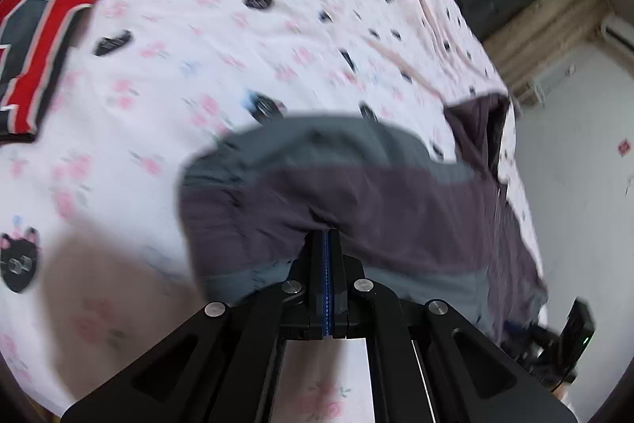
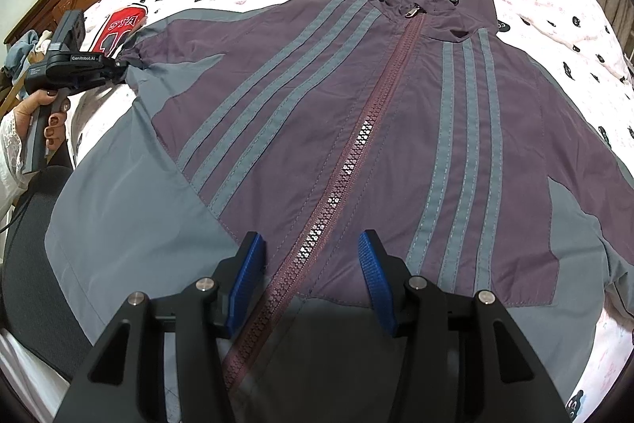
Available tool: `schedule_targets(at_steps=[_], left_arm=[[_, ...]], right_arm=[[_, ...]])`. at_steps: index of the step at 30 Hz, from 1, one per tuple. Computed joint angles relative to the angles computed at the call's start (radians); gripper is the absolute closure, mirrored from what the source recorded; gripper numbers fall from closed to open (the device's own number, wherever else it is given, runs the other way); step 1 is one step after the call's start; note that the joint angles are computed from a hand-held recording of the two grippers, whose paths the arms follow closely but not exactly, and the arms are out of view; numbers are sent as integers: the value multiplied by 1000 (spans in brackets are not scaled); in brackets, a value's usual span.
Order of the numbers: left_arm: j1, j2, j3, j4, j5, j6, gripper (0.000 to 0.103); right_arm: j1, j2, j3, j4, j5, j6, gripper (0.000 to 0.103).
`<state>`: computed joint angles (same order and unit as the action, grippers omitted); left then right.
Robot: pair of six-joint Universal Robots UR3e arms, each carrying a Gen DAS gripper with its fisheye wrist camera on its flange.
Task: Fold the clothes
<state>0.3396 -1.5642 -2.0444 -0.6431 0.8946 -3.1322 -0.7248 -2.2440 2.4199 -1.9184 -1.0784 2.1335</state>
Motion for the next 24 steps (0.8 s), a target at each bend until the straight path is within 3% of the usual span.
schedule_targets(at_steps=[5,12,17,20,23,24], left_arm=[[32,-58,51,33,24,-26,101],[-49,-176,176,6,123,5,101],[-44,-91,130,17,132,-25,101],[-96,-8,116,49,185,-40,100],[-156,53,137,53,203,-45,92],[-193,57,170,43,211,-52,81]], right_arm=[[2,-5,3,-1,-2,1,51],[8,5,-3,-8,-8,6,50],[12,7,-8,-6,-11,11,50],[7,5,-11,3,-6,9,50],[-19,-7,-22,50,13,-12,49],[-29,-10,-30,72,20,-22,45]])
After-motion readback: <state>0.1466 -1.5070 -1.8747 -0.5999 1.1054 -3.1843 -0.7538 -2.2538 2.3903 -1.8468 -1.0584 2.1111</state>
